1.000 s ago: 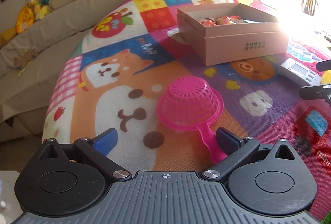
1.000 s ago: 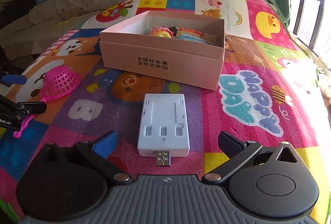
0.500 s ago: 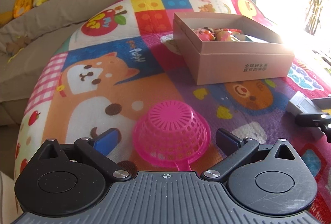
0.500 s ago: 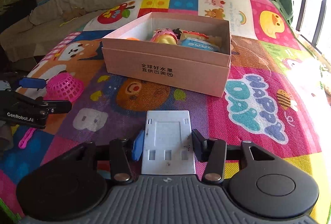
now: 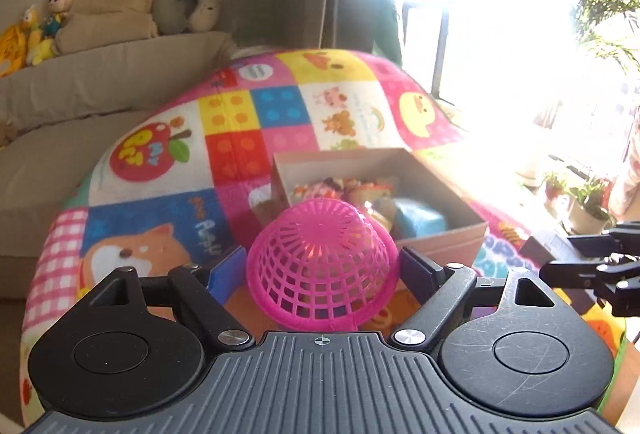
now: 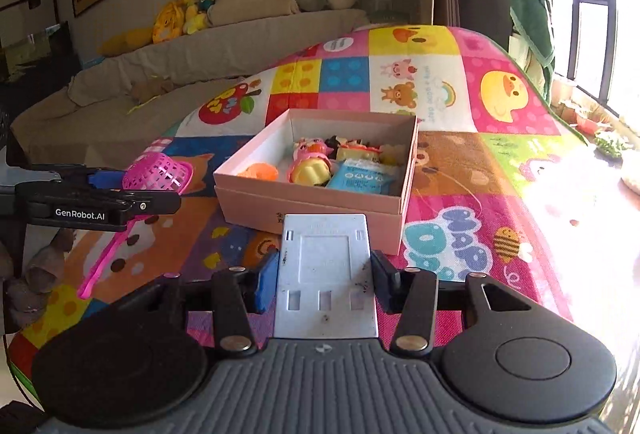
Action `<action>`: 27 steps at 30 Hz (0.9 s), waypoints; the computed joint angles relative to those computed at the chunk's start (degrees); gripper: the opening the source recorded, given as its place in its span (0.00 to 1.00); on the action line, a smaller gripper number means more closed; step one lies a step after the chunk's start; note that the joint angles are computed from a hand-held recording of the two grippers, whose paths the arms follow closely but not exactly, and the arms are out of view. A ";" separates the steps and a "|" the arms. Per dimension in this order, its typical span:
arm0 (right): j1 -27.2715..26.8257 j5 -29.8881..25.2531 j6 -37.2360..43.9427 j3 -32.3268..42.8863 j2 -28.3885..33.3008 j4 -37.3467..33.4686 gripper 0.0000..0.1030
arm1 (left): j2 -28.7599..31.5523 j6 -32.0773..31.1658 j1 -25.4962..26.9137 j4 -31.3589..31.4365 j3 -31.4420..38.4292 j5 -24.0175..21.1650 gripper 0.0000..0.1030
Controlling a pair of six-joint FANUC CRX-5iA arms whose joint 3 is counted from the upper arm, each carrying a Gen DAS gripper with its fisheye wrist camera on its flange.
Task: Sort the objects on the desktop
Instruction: 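Drop the pink strainer into the box with left while right lifts the white holder over it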
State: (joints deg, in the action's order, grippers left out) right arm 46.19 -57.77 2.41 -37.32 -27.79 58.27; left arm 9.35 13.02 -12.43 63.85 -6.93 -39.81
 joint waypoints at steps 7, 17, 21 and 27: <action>-0.22 0.16 -3.45 -1.17 -1.70 5.73 0.46 | 10.64 4.08 -5.12 -2.80 17.58 2.20 0.85; -1.44 -1.06 -4.90 -2.65 -2.20 3.23 0.46 | 20.05 18.20 -5.30 -18.69 29.73 -3.15 0.94; -3.33 0.57 -4.65 -2.36 -1.33 1.55 0.46 | 12.41 5.23 -4.34 -8.93 13.75 2.69 0.97; -6.28 4.25 -2.38 -0.03 2.26 1.47 0.46 | 8.37 -4.75 -3.99 -3.99 5.00 7.00 0.97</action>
